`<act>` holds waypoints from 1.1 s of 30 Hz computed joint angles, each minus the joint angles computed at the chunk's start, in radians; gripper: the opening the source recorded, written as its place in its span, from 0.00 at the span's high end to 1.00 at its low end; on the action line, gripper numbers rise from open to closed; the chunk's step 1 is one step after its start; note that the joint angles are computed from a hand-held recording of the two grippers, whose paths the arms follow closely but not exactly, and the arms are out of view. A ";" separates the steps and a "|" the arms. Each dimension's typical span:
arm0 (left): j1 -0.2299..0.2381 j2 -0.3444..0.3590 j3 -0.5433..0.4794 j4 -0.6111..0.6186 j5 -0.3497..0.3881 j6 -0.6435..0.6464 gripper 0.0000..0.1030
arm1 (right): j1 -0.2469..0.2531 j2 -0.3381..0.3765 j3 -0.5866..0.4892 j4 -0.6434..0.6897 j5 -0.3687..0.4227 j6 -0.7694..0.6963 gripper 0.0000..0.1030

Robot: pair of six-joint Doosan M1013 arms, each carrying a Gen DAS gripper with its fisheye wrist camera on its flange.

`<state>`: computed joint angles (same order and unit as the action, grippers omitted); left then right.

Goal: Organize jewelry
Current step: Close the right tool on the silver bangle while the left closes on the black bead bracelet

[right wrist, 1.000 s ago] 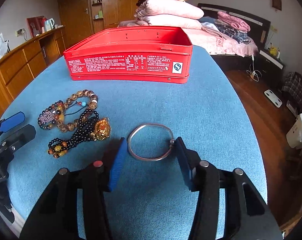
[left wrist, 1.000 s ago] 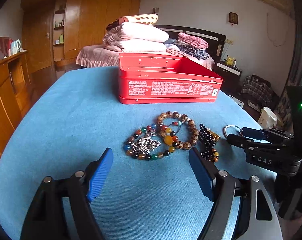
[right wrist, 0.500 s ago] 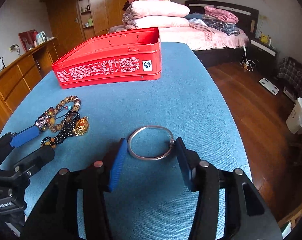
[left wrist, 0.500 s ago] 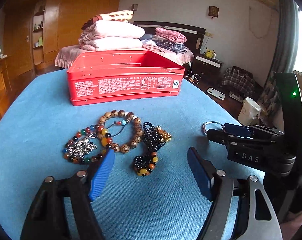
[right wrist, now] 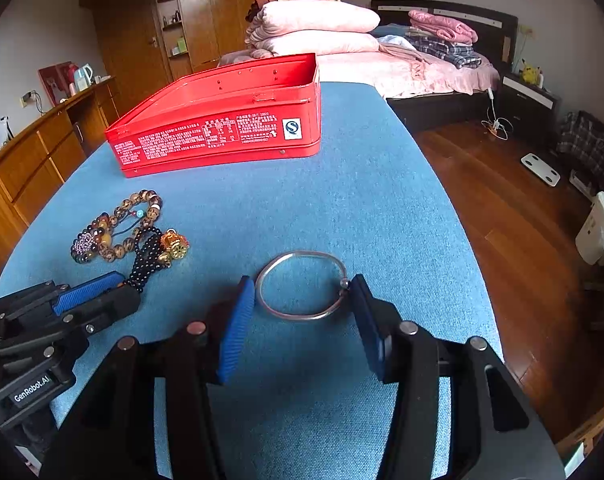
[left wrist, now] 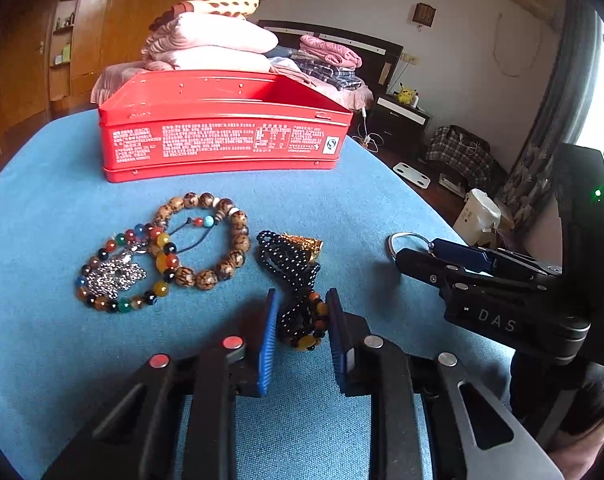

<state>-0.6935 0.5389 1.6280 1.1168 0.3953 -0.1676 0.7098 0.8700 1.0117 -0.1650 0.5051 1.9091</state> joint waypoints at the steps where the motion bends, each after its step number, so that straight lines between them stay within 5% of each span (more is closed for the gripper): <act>1: 0.002 0.001 -0.003 -0.006 -0.007 0.010 0.71 | 0.000 0.001 -0.001 -0.005 0.001 0.004 0.53; 4: 0.003 0.010 -0.024 -0.055 0.009 0.074 0.63 | 0.001 0.002 -0.003 -0.016 0.004 0.012 0.53; 9: 0.012 0.029 -0.066 -0.169 0.022 0.199 0.63 | 0.001 0.003 -0.004 -0.011 0.003 0.007 0.53; 11: 0.012 0.034 -0.077 -0.192 0.044 0.220 0.76 | 0.001 0.003 -0.004 -0.013 0.003 0.009 0.53; 17: 0.011 0.024 -0.051 -0.117 0.014 0.109 0.83 | 0.002 0.003 -0.004 -0.017 0.003 0.011 0.52; 33: -0.019 -0.025 0.022 0.094 0.090 -0.130 0.84 | 0.011 -0.014 0.030 -0.071 -0.060 0.041 0.53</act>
<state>-0.7128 0.5136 1.6499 1.2103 0.4850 -0.2981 0.7203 0.8562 1.0418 -0.2358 0.4454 1.9503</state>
